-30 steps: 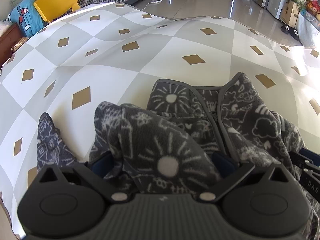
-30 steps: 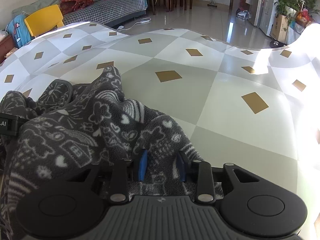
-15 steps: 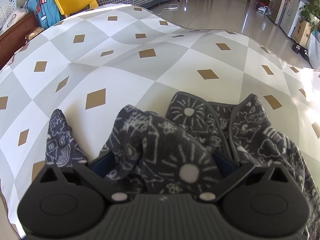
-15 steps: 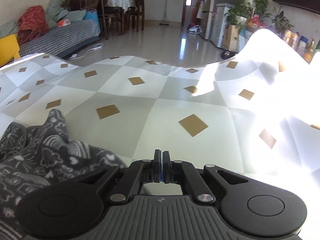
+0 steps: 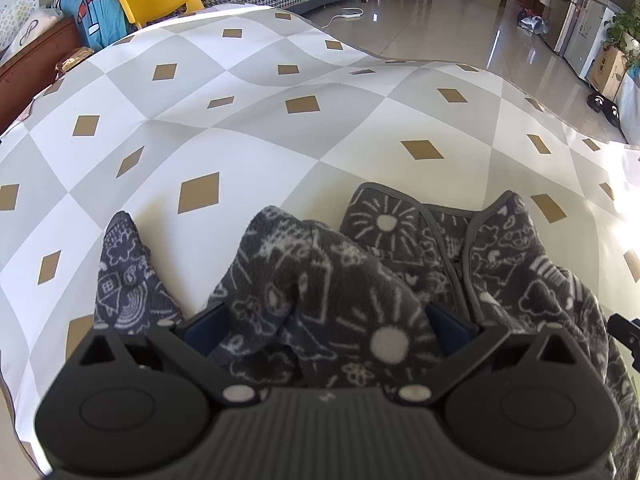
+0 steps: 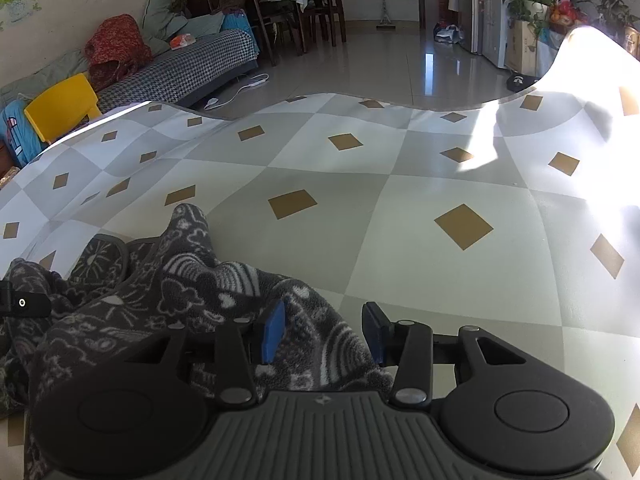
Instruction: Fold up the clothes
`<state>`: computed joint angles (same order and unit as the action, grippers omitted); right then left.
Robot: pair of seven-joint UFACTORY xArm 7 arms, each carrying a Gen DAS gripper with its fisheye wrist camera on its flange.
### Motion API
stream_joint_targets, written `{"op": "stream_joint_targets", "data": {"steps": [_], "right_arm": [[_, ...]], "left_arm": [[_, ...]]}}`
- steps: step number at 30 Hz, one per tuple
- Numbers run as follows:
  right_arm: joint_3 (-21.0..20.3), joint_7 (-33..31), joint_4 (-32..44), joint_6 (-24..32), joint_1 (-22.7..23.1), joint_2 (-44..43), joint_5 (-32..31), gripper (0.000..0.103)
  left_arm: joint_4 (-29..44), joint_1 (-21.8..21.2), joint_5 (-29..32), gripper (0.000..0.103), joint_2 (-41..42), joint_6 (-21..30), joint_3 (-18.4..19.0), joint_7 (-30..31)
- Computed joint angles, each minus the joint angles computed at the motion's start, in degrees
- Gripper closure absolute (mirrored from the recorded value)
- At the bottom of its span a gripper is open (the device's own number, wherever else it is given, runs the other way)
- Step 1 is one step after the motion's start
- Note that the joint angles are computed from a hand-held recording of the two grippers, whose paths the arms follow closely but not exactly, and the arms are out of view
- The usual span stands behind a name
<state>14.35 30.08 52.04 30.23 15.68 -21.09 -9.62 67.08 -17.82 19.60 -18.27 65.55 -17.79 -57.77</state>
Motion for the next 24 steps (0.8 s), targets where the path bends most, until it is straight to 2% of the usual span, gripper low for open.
{"op": "stream_joint_targets", "data": {"steps": [7, 13, 20, 24], "right_arm": [[-0.9, -1.1, 0.9, 0.3, 1.5, 2.6, 2.9, 0.056], [-0.8, -1.7, 1.4, 0.1, 2.2, 4.4, 3.0, 0.052], [1.4, -0.3, 1.8, -0.5, 1.4, 5.8, -4.1, 0.044], [1.7, -0.6, 2.0, -0.8, 1.7, 6.4, -7.4, 0.044]], "left_arm": [[-0.5, 0.0, -0.8, 0.000, 0.4, -0.5, 0.4, 0.2], [-0.5, -0.2, -0.9, 0.000, 1.1, -0.7, 0.6, 0.7], [-0.2, -0.5, -1.1, 0.000, 2.0, -0.6, 0.8, 0.8], [-0.2, -0.7, -1.0, 0.000, 2.1, -0.5, 1.0, 0.9]]}}
